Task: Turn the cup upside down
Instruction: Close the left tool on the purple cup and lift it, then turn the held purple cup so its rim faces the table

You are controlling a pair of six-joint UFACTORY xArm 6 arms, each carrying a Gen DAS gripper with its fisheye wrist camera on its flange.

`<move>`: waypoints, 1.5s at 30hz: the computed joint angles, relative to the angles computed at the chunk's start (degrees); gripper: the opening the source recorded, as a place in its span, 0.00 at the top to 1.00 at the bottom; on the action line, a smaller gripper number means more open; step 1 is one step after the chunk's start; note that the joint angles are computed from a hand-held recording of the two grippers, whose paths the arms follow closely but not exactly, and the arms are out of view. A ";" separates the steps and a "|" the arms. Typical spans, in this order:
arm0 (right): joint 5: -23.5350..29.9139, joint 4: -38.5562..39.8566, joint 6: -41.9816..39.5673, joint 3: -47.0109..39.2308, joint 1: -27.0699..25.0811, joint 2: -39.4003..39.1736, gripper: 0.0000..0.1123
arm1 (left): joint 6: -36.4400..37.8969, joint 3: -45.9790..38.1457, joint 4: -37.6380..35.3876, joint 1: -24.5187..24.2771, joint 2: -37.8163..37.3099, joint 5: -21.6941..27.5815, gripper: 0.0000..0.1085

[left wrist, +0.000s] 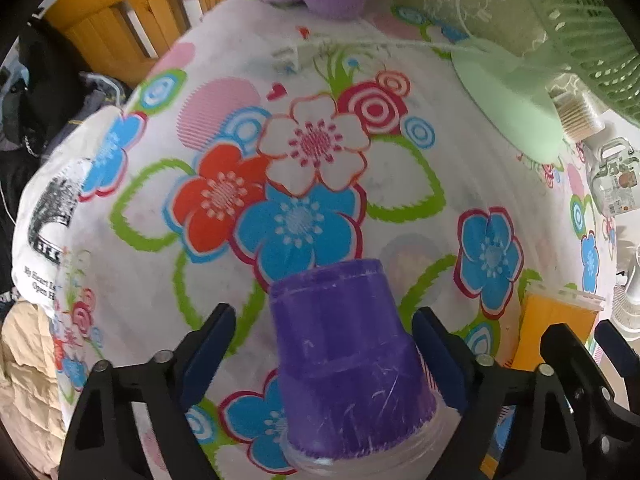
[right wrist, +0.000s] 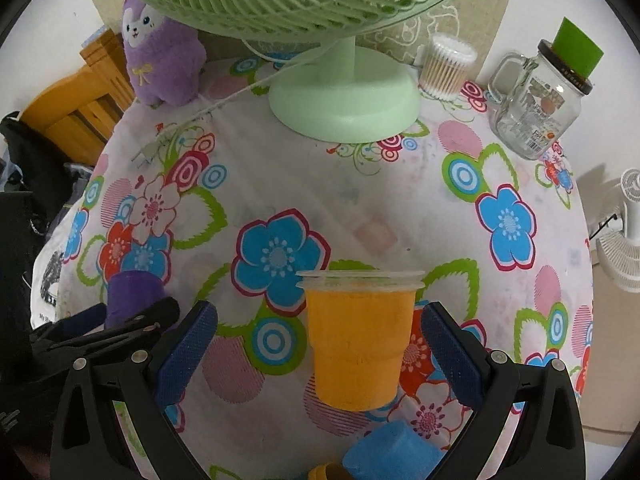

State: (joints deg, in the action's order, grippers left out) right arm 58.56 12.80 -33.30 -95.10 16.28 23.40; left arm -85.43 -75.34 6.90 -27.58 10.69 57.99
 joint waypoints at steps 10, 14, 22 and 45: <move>0.61 -0.83 0.13 -0.93 0.07 1.03 0.09 | 0.07 0.64 -0.50 -0.32 0.49 -2.77 0.41; 0.51 -0.68 0.02 -0.63 -0.07 0.57 0.09 | 0.07 -0.16 0.44 -0.84 0.57 -1.77 0.41; -0.33 0.53 -0.91 1.40 -0.88 -2.46 0.09 | 0.21 -3.80 2.43 -2.29 -1.20 3.32 0.41; -0.94 5.44 -6.23 17.99 -7.93 -20.38 0.09 | -4.64 -7.16 6.59 -13.01 -4.27 11.06 0.41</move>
